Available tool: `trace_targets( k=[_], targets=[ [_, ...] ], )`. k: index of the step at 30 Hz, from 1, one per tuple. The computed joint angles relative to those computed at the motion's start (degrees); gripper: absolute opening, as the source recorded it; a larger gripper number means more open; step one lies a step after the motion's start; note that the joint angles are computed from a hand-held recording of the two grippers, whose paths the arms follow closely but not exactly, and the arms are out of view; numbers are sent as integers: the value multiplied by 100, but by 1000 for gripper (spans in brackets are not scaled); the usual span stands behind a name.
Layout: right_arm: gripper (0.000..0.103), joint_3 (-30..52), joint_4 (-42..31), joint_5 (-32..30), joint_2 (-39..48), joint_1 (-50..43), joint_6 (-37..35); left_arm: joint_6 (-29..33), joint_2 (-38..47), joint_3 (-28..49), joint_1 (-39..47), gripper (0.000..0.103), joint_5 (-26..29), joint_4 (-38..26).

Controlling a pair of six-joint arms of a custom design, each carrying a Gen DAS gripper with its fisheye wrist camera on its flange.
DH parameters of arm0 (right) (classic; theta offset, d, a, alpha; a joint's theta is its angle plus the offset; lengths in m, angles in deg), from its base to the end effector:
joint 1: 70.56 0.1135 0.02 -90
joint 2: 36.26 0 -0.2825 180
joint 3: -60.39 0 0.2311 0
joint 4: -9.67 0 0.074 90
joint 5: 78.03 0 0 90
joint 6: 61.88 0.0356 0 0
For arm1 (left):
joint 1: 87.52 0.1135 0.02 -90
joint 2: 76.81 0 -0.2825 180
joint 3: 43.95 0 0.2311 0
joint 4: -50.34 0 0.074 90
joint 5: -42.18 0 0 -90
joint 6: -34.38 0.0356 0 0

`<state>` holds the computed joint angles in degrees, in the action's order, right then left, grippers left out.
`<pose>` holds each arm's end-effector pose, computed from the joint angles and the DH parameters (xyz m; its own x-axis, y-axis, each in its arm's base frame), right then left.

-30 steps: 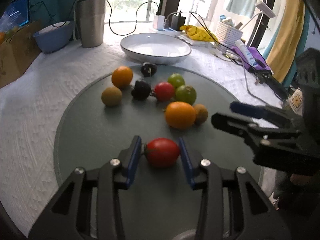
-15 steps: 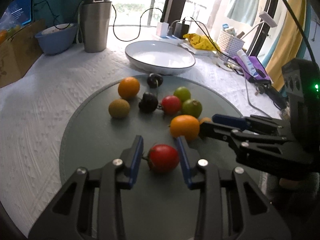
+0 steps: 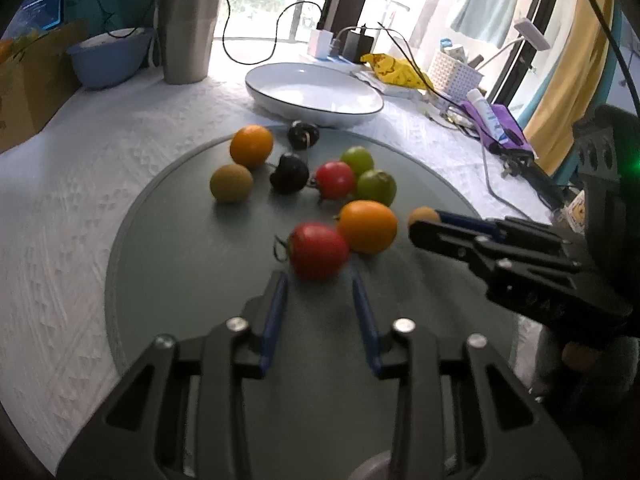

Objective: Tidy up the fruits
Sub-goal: 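Grasp the small brown fruit with the right tool while the left tool lifts the tomato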

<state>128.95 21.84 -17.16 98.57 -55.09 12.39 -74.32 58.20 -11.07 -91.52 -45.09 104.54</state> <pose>0.3556 0.1164 0.0172 -0.6137 -0.4156 -0.6713 -0.7007 0.6785 0.2206 0.2439 -0.0188 0.0060 -0.7340 -0.2697 -0.6233 -0.1413 0.9583 -0.2483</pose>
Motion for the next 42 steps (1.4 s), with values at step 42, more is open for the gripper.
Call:
trace_targets(
  k=[42],
  targets=[
    [26, -95, 226, -181, -645, -167, 219, 513, -1035, 529, 464, 31, 296, -1230]
  ],
)
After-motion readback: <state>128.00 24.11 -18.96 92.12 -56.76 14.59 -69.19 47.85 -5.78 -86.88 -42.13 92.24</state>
